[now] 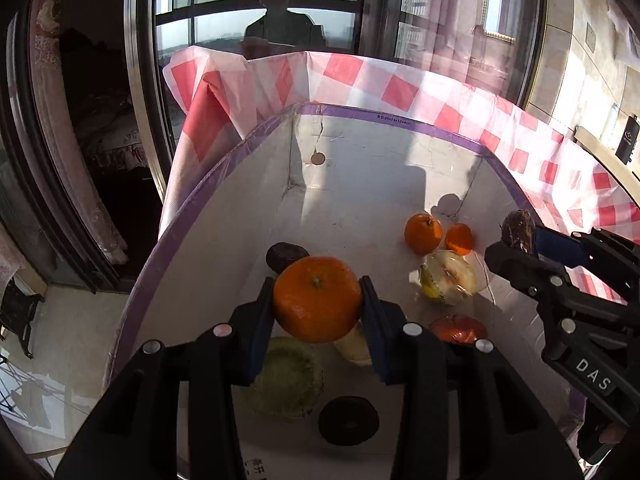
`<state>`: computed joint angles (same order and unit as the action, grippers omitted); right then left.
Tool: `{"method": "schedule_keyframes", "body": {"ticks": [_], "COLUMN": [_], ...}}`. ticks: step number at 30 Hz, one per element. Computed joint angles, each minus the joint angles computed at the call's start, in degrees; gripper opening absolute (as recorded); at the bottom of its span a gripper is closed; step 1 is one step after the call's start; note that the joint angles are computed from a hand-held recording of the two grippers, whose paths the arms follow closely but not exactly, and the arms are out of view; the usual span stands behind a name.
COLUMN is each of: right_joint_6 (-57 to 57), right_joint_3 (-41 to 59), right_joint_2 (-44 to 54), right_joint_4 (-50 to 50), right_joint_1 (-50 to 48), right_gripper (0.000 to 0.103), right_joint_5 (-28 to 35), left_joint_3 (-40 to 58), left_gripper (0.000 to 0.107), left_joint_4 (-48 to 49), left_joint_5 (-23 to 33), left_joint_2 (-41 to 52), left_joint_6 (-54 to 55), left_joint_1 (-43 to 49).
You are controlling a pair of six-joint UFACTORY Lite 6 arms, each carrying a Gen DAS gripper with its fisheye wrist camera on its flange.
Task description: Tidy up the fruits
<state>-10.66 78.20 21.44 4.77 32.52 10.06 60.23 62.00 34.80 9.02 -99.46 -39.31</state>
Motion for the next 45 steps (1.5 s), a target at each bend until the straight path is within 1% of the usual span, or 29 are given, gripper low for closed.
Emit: {"method": "schedule_keyframes", "body": {"ticks": [2,5,6,9,12,15,19,23,26,27,28,29,30,31,34,38,40,42,45], "right_joint_6": [0.51,1.26,0.96,-2.65,-2.61,-6.67,-6.28,-5.97,-5.48,-5.47,-5.3,-5.23,-5.07,-4.76,-4.18,-3.37,-3.07,-3.32,-3.65], "right_joint_3": [4.8,13.22,16.73,26.37,32.76,38.1,41.84,43.79,43.18,43.41,43.46,42.94,42.45,42.02,40.0,35.83,33.97,32.64,31.23], "right_joint_2": [3.74,10.03,12.7,19.4,23.61,27.07,29.43,30.51,30.08,30.18,30.01,29.6,29.19,28.81,27.35,25.3,24.64,23.73,22.89], "right_joint_4": [-1.82,-5.34,-6.06,-4.66,-7.15,-3.71,-6.07,-7.19,-7.77,-7.54,-7.35,-7.01,-7.03,-7.3,-7.8,-8.69,-8.82,-8.11,-8.15], "right_joint_1": [0.09,0.75,0.99,0.94,1.24,0.54,1.68,2.47,2.7,2.67,2.61,2.52,2.44,2.4,2.44,2.61,2.4,2.04,2.04], "right_gripper": [0.037,0.037,0.037,0.037,0.037,0.037,0.037,0.037,0.037,0.037,0.04,0.045,0.047,0.05,0.054,0.058,0.058,0.06,0.062], "right_joint_5": [4.29,11.28,14.03,22.33,28.55,33.68,37.21,39.43,39.22,39.33,39.37,39.24,39.04,38.81,38.05,34.69,32.71,31.86,30.93], "left_joint_3": [2.54,4.82,6.1,8.98,11.35,12.72,13.54,14.71,14.67,14.54,14.26,14.12,13.8,13.75,12.88,13.12,12.91,12.16,10.72], "left_gripper": [0.041,0.041,0.041,0.041,0.041,0.041,0.041,0.041,0.042,0.044,0.047,0.051,0.053,0.053,0.054,0.056,0.063,0.076,0.076], "left_joint_4": [-4.41,-10.74,-12.99,-19.25,-24.89,-26.88,-29.11,-30.45,-30.85,-30.36,-29.67,-29.14,-28.41,-28.4,-28.03,-27.02,-25.55,-23.09,-23.52], "left_joint_5": [0.4,-0.99,-0.69,-0.63,-0.09,0.65,0.2,1.05,1.14,1.32,1.72,2.09,2.63,2.84,2.74,3.45,4.17,5.88,5.24], "left_joint_2": [2.07,3.95,4.81,6.87,8.65,10.14,10.78,11.58,11.35,11.18,10.88,10.62,10.36,10.25,9.79,10.04,9.84,8.84,7.07], "left_joint_6": [6.4,14.5,17.09,24.62,30.99,33.12,36.02,37.69,38.04,37.51,36.79,36.14,35.1,34.95,34.15,32.88,30.94,27.76,28.49], "left_joint_1": [0.46,2.12,2.45,3.77,4.94,5.27,6.15,6.29,6.33,6.11,5.82,5.57,5.25,5.21,5.04,5.03,4.86,4.09,4.06]}}
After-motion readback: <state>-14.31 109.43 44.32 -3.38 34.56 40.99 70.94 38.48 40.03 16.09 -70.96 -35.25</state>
